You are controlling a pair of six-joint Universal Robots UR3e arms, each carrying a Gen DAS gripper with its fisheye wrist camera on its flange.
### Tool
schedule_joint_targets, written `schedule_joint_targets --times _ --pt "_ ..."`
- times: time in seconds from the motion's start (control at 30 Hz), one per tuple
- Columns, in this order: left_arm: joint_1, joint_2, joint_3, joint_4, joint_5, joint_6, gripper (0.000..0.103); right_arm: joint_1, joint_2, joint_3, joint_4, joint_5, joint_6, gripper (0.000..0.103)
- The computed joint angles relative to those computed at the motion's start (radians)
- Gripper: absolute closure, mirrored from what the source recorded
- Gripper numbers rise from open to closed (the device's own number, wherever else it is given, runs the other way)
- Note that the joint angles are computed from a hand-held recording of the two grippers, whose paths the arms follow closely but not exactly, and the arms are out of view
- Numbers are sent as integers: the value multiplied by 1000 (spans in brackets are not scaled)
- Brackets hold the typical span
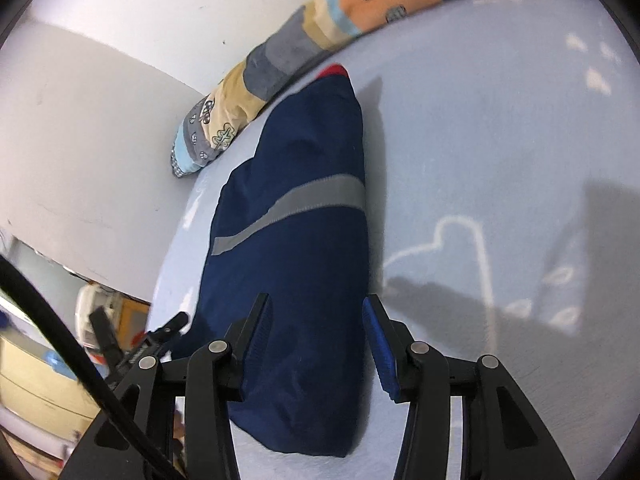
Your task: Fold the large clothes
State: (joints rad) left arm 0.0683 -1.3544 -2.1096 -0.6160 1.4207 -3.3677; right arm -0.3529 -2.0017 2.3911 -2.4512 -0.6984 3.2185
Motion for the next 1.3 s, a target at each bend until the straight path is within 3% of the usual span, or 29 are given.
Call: schedule_joint_targets --times 0.17,0.43,0.77,1.03,1.2,1.3 --pt "57 -22 19 -39 -111 17 0 21 31 0 -11 -12 -1 49" --pt "189 -102 101 -190 -363 60 0 25 81 8 -23 5 -12 44" --pt "229 -283 281 -407 -508 212 0 27 180 19 -83 39 -12 41" --pt "220 -395 352 -406 -631 222 0 55 324 -5 -214 87 17 37" --pt "197 -431 377 -369 -641 192 0 96 443 -45 -345 110 87 35" --pt "204 -447 360 -354 -714 209 0 109 493 -65 -401 124 111 30"
